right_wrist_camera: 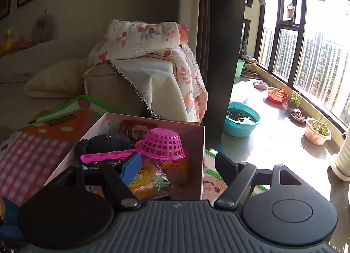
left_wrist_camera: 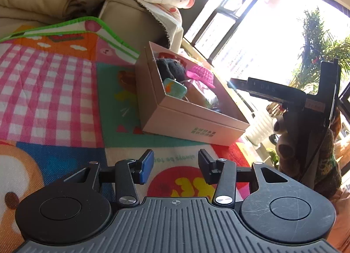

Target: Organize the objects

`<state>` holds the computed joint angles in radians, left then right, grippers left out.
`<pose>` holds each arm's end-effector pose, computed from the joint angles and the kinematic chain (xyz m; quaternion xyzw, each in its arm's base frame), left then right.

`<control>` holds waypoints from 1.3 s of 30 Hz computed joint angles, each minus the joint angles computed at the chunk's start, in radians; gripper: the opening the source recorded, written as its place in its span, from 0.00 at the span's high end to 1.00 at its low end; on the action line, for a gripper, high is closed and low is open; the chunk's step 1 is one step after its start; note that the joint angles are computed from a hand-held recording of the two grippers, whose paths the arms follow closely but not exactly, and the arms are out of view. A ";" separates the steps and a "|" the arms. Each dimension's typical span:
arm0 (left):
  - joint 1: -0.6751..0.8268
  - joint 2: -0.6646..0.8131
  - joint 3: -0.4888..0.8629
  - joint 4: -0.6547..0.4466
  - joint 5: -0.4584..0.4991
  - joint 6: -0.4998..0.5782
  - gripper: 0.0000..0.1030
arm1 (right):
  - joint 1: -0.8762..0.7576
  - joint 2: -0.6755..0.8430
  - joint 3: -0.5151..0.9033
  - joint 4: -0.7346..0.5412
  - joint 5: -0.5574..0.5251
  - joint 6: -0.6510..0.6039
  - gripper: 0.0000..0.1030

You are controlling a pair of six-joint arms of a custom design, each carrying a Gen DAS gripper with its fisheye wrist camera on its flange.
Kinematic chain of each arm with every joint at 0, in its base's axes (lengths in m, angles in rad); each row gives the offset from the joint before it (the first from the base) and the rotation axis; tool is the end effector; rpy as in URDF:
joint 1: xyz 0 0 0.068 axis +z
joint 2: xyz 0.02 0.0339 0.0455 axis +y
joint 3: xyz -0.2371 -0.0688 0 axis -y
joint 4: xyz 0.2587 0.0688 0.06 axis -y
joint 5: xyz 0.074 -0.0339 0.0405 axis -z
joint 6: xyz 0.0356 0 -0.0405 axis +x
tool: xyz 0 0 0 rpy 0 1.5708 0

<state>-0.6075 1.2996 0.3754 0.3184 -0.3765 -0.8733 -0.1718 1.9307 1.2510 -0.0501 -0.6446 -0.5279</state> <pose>0.2113 -0.1310 0.1106 -0.2014 0.8510 -0.1851 0.4483 0.4163 -0.0505 0.1512 -0.2806 0.8293 0.1389 0.4628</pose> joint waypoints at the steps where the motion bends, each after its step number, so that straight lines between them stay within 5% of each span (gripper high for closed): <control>1: 0.002 -0.014 0.013 -0.025 -0.018 0.018 0.52 | -0.021 -0.023 -0.043 0.018 -0.018 -0.020 0.27; 6: 0.071 0.024 0.145 -0.097 -0.059 0.115 0.52 | -0.118 -0.104 -0.246 0.141 -0.040 -0.206 0.27; 11: 0.149 0.230 0.406 -0.296 -0.074 0.171 0.52 | -0.131 -0.044 -0.215 0.078 0.029 -0.279 0.44; 15: 0.169 0.359 0.539 -0.429 -0.118 0.189 0.49 | -0.100 0.029 -0.151 0.065 0.063 -0.249 0.45; 22: 0.190 0.292 0.461 -0.449 -0.256 0.218 0.35 | 0.038 0.032 -0.140 0.071 0.100 -0.208 0.46; 26: 0.306 0.276 0.387 -0.364 -0.280 0.222 0.01 | 0.146 0.042 -0.113 0.095 0.166 -0.113 0.46; 29: 0.370 0.247 0.322 -0.269 -0.233 0.262 0.00 | 0.190 0.046 -0.120 0.144 0.211 -0.063 0.46; 31: 0.384 0.240 0.313 -0.255 -0.228 0.272 0.00 | 0.191 0.031 -0.137 0.143 0.217 -0.049 0.42; 35: 0.326 0.107 0.210 -0.207 -0.239 0.236 0.01 | 0.132 -0.076 -0.282 0.164 0.131 -0.100 0.04; 39: 0.102 -0.018 0.122 -0.299 -0.346 0.158 0.01 | 0.053 -0.193 -0.440 0.127 0.087 -0.188 0.00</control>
